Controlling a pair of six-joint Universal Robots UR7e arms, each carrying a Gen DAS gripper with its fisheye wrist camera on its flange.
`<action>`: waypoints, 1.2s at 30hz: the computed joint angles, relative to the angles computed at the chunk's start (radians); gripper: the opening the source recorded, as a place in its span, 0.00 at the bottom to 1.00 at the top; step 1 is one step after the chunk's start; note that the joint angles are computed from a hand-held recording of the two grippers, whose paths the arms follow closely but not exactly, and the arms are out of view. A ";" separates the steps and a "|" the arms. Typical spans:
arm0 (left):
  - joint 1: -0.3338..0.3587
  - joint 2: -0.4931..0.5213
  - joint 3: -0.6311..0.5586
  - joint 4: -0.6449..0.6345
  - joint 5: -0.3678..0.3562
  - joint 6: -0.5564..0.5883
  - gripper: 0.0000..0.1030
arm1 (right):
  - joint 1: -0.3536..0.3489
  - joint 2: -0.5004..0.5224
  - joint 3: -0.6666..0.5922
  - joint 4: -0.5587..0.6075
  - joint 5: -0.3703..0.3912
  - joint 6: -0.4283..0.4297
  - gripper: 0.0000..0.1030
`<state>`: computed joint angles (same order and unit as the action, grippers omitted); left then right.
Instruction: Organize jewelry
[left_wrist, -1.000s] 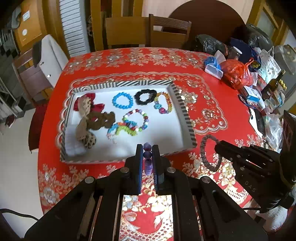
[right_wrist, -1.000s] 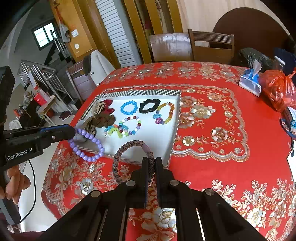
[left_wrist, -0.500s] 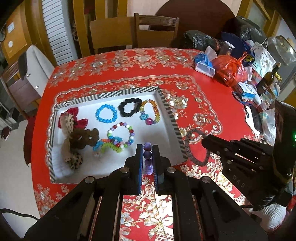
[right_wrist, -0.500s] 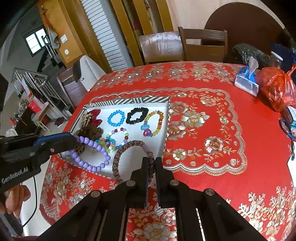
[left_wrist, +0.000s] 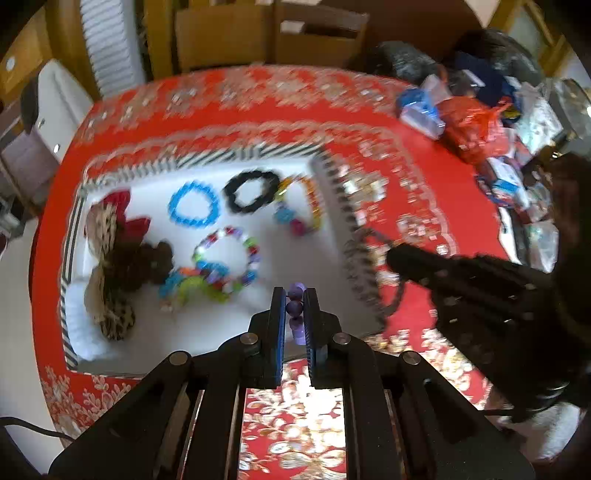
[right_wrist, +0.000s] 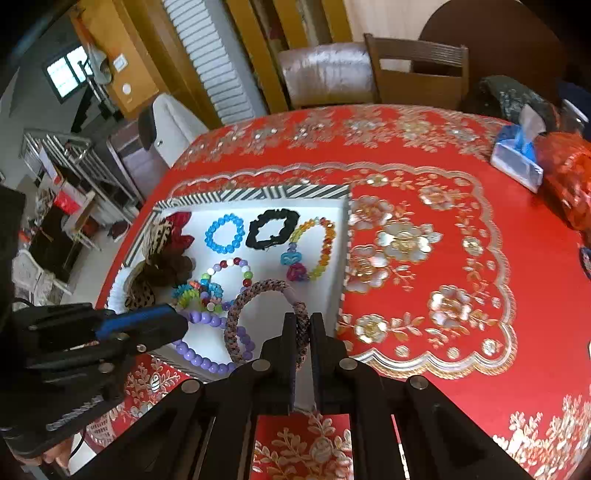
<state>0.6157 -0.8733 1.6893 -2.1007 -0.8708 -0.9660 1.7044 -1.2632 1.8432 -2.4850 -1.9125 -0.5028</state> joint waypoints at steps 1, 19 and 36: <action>0.010 -0.006 0.011 0.005 -0.007 -0.015 0.08 | 0.002 0.008 -0.003 0.002 -0.005 -0.002 0.06; 0.085 -0.075 0.125 0.045 -0.020 -0.152 0.08 | 0.017 0.204 -0.068 -0.018 -0.161 0.005 0.06; -0.007 -0.120 0.137 0.193 0.066 -0.255 0.47 | 0.017 -0.043 0.094 -0.074 0.039 0.094 0.33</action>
<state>0.6089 -0.9937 1.8266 -1.9081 -0.8048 -1.2208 1.7217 -1.3066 1.9370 -2.5587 -1.8730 -0.4083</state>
